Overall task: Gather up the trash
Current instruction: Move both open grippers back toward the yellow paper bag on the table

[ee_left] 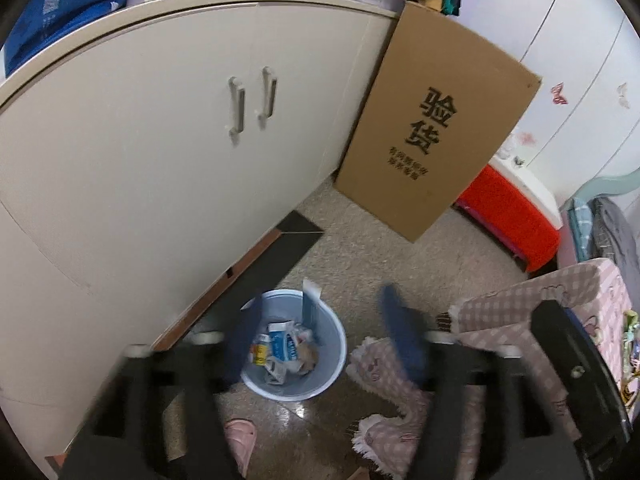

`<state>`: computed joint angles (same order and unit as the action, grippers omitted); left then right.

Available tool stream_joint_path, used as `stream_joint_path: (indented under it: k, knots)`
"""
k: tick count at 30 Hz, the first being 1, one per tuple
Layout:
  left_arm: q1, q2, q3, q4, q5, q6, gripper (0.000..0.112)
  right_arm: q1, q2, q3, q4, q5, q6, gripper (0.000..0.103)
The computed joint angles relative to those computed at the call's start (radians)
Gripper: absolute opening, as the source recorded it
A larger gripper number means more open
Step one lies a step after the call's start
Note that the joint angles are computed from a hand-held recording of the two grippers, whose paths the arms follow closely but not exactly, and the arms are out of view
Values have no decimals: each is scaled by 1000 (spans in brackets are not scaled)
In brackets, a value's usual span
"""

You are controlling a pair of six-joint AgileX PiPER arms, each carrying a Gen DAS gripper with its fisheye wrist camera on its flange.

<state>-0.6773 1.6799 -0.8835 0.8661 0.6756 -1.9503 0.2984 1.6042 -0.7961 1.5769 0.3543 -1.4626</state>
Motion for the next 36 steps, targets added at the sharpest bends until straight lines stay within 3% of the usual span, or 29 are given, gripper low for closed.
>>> stream_joint_path:
  k: [11,18,22,27,32,36]
  knots:
    - [-121,-94,-2,-33,117,-54,68,-71,-164,70,-177,37,178,70]
    - [-276,-142,-80,-29,277,-77,69,-189,-342,119,-317,129,300,72]
    - [-355,-129,-157,-22,343,-67,69,-339,-444,143,-370,244,323,73]
    - [-448,-52,-307,-15,381,-20,70,-629,-510,154,-384,449,263,74]
    - [-500,79,-504,-29,368,79,71,-960,-468,130,-379,652,145,75]
    - [-516,204,-684,-67,338,186,72,-1171,-363,74,-384,751,72,76]
